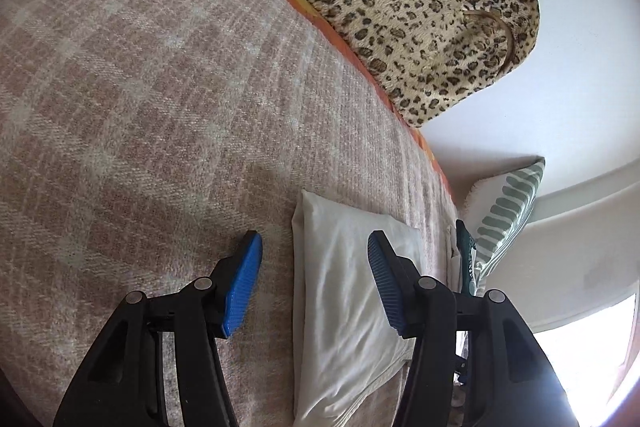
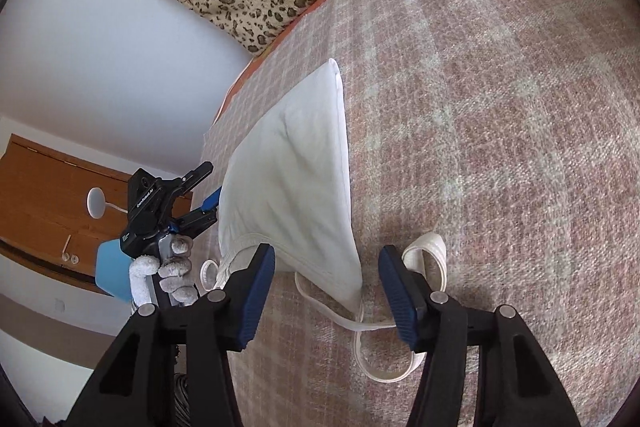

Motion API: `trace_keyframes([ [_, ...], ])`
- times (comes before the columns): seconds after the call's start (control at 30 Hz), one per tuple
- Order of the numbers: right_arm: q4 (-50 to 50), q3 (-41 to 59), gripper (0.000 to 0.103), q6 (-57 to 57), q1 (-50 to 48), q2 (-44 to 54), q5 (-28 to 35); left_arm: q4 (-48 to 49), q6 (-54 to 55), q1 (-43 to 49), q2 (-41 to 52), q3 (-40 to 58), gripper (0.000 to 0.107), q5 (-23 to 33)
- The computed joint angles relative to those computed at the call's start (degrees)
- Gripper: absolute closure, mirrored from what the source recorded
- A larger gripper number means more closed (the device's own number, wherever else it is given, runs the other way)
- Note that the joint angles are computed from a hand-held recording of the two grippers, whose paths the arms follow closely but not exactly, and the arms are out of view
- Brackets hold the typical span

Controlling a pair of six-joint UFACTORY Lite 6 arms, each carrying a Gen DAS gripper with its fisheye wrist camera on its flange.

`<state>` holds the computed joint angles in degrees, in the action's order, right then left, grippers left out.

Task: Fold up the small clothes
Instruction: 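Grasp the edge of the folded camisole bundle with both grippers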

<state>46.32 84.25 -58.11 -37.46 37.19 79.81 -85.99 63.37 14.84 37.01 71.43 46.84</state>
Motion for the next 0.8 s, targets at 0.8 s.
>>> trace_keyframes([
  [0.8, 3.8, -0.3, 0.068, 2.2, 1.8, 3.5, 2.2, -1.5, 1.3, -3.8, 6.1, 8.0, 0.066, -0.6],
])
